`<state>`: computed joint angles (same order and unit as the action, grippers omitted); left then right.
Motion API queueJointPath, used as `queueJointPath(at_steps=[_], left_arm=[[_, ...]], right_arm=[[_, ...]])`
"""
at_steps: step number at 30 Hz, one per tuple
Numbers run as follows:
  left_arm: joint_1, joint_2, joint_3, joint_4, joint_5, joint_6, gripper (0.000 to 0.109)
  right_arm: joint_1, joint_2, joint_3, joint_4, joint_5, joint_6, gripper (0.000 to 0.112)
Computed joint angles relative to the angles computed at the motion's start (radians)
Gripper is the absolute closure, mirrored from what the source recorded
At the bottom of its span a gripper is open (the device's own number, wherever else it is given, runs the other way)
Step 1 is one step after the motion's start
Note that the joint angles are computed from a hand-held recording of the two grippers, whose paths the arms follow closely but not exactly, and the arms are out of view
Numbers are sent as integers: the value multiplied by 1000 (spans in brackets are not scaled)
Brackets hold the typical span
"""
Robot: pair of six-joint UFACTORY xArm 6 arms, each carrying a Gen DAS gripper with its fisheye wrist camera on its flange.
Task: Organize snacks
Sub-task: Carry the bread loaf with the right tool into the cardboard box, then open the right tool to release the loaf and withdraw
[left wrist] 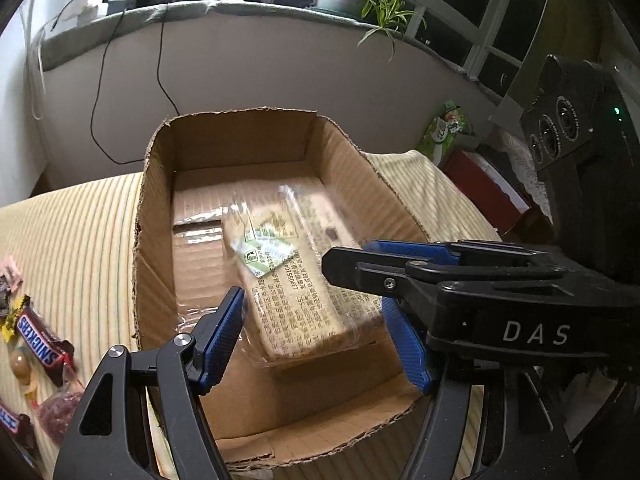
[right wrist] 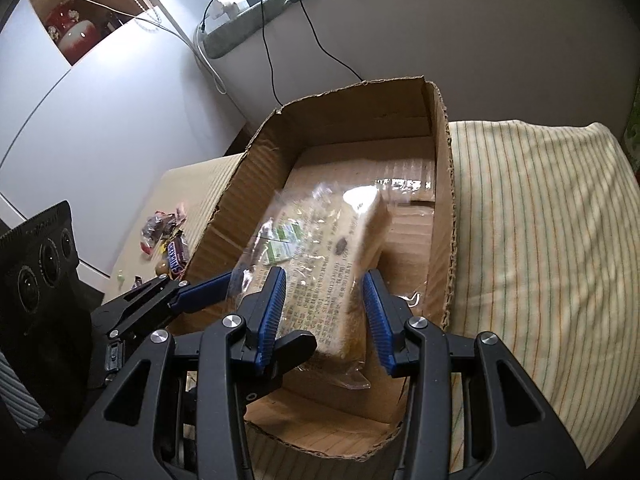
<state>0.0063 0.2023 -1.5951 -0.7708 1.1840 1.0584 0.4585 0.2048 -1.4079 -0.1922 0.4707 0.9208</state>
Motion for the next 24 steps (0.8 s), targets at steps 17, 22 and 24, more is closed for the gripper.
queueJointPath(at_steps=[17, 22, 24], left_arm=[[35, -55, 52, -34, -20, 63, 39], [82, -75, 69, -68, -5, 91, 39], [104, -83, 77, -85, -2, 101, 39]], right_arm=[[33, -58, 6, -282, 69, 251, 53], [71, -77, 3, -429, 111, 360, 52], [90, -77, -7, -476, 132, 381, 47]])
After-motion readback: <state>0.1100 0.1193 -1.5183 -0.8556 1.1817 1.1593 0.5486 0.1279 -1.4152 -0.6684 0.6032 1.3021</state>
